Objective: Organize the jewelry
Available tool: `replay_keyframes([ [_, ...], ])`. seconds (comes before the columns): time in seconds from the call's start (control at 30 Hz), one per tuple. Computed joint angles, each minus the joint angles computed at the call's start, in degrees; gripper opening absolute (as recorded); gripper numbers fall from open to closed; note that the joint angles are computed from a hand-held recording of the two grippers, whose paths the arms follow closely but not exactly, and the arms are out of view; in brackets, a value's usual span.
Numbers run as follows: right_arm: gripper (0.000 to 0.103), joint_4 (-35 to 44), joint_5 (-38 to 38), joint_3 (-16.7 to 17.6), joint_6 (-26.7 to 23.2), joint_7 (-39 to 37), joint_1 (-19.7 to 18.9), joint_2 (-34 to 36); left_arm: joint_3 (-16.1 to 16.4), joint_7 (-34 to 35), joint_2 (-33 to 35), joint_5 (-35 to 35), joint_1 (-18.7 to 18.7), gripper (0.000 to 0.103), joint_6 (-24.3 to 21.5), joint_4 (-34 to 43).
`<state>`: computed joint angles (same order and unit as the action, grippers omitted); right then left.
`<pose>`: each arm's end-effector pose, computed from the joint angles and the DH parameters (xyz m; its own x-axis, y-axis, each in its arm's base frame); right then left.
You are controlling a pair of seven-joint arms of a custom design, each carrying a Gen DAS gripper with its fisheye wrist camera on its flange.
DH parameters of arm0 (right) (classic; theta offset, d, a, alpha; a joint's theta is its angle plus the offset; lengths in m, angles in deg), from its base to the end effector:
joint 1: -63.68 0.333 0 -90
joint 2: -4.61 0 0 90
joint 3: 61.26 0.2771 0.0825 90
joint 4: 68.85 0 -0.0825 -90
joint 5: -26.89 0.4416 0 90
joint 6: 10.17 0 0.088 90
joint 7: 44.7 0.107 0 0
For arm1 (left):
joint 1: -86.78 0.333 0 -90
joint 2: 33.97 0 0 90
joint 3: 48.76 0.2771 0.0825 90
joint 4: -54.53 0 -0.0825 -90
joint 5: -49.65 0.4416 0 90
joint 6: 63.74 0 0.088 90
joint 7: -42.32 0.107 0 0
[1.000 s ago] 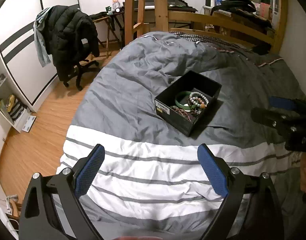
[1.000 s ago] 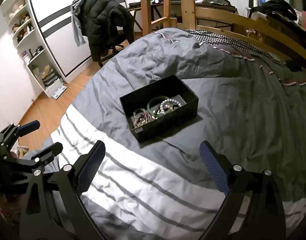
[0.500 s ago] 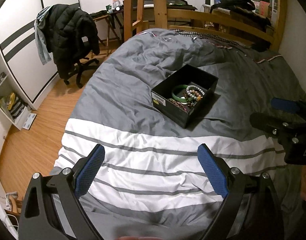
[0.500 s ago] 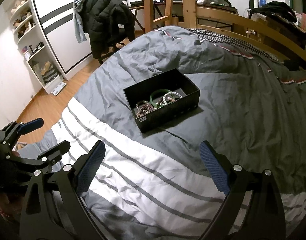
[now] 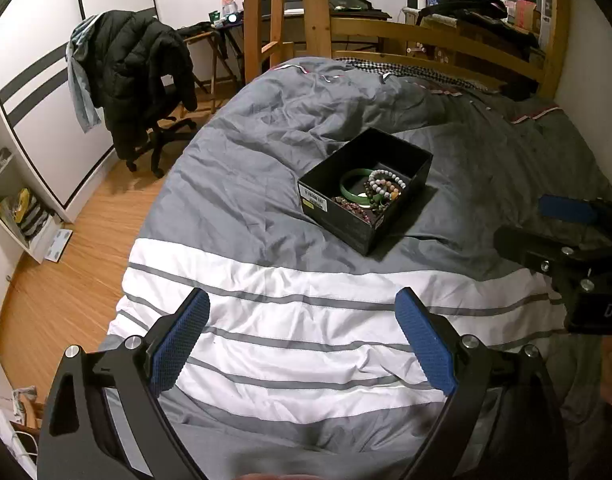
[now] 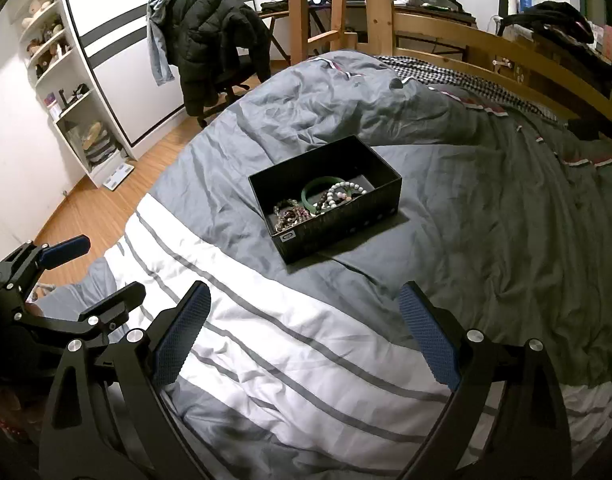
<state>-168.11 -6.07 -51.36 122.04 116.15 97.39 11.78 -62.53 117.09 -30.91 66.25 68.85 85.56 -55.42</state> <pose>0.5100 0.4646 0.4979 -0.1337 -0.9786 -0.1564 -0.7836 0.2010 -0.5878 0.5676 -0.3552 0.4747 -0.4347 -0.8956 -0.0942 -0.6863 0.3972 -0.6093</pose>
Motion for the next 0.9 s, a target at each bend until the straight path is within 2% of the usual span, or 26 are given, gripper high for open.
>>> replay_keyframes([
  [0.9,0.094,-0.4,-0.1,0.0,0.2,0.5,0.0,-0.2,0.0,0.3,0.2,-1.5,-0.1,0.092,0.1,0.1],
])
